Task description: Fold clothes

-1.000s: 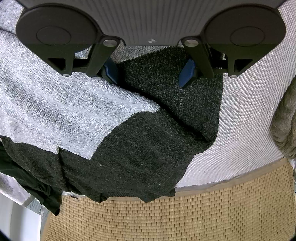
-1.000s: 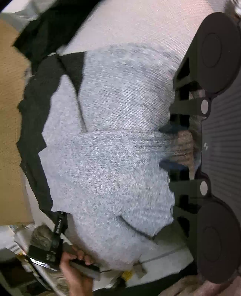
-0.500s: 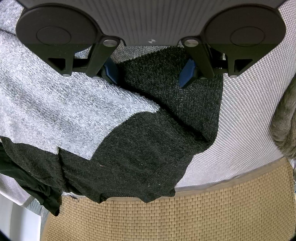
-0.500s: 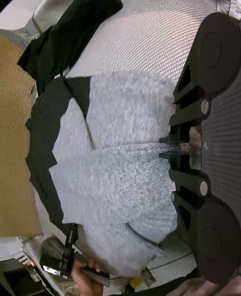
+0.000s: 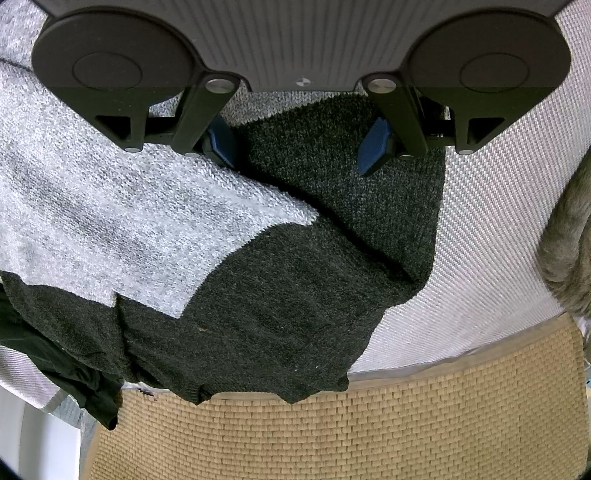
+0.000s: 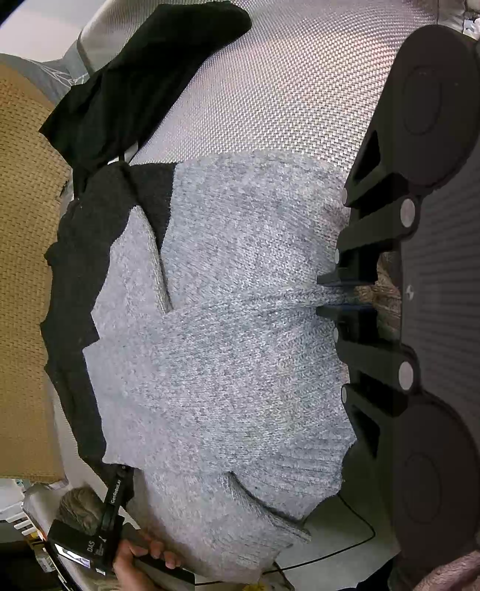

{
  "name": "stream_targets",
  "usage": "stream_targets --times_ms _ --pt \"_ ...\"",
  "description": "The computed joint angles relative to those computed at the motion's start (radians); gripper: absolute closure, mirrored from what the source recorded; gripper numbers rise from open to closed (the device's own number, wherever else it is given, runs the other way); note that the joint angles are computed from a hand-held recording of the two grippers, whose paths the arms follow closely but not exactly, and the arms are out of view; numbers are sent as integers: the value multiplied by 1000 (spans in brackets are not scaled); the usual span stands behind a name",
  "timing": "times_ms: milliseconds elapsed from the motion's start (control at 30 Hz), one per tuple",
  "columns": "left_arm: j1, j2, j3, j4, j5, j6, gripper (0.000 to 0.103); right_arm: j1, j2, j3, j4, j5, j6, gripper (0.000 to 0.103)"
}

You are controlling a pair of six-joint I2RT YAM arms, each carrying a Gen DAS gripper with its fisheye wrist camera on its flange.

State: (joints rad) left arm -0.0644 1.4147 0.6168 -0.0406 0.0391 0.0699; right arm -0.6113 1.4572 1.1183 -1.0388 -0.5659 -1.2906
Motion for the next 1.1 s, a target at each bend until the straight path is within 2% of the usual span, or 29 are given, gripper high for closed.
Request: stream_targets --times_ms 167,367,533,633,700,800,967,1100 --pt "2 -5 14 -30 -2 0 31 -15 -13 1 -17 -18 -6 88" --pt "-1 -53 50 -145 -13 6 31 -35 -26 -11 -16 -40 -30 80" --pt "-12 -207 -21 -86 -64 -24 31 -57 -30 -10 -20 -80 -45 74" --pt "-16 -245 3 -124 1 -28 31 -63 -37 -12 -12 -101 -46 71" --pt "-70 -257 22 -157 0 3 31 -65 -39 -11 -2 -107 -38 66" --pt "-174 -276 28 -180 -5 54 31 -64 -36 -8 23 -108 -15 66" --pt "-302 -264 41 -181 59 41 31 -87 5 30 59 -123 57 61" --pt "-435 -201 62 -159 -8 30 31 -112 78 91 59 -127 132 57"
